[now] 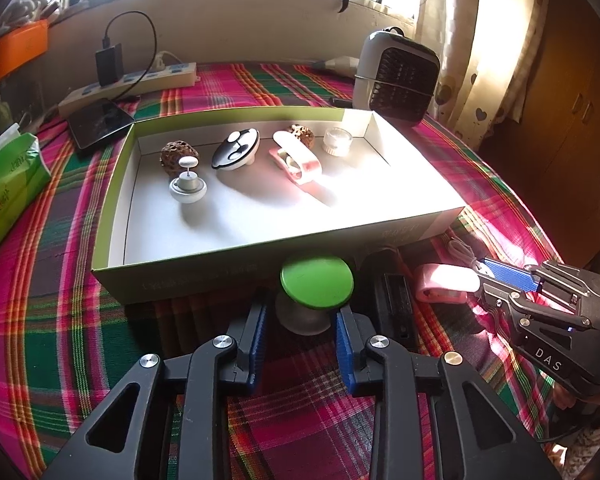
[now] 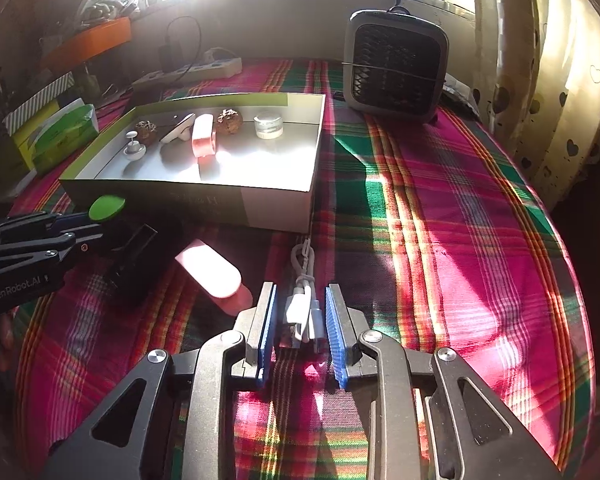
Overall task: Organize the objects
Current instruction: 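Move the right gripper to the white USB cable while the left gripper moves to the green-topped massager, then close the right gripper on the white cable while the left gripper grasps the green-topped massager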
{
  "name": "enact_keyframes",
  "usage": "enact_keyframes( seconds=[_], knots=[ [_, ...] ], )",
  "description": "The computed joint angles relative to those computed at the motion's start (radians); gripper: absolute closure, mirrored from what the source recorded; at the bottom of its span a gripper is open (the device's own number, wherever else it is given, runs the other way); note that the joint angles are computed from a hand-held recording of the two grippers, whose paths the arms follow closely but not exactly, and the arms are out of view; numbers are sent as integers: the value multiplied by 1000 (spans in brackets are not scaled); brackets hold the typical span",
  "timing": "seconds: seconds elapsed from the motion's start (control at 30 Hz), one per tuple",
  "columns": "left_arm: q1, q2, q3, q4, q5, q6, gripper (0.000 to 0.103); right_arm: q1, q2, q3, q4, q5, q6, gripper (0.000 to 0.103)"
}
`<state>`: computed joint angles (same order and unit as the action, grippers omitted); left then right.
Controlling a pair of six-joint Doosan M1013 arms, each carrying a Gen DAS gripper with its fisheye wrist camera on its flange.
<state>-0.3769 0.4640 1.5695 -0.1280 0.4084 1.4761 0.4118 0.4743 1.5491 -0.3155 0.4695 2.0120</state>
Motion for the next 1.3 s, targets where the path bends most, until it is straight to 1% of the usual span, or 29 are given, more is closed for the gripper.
enact_keyframes(
  seconds=[0.07, 0.5, 0.93, 1.3],
  knots=[
    [1, 0, 0, -4, 0, 1, 77, 1, 0, 1, -2, 0, 0, 82],
    [2, -3, 5, -9, -7, -4, 77, 1, -6, 9, 3, -12, 6, 83],
    [-3, -20, 26, 1, -31, -16, 77, -2, -16, 22, 15, -38, 6, 83],
    [-5, -39, 39, 7, -57, -24, 77, -2, -31, 32, -12, -58, 45, 83]
  ],
)
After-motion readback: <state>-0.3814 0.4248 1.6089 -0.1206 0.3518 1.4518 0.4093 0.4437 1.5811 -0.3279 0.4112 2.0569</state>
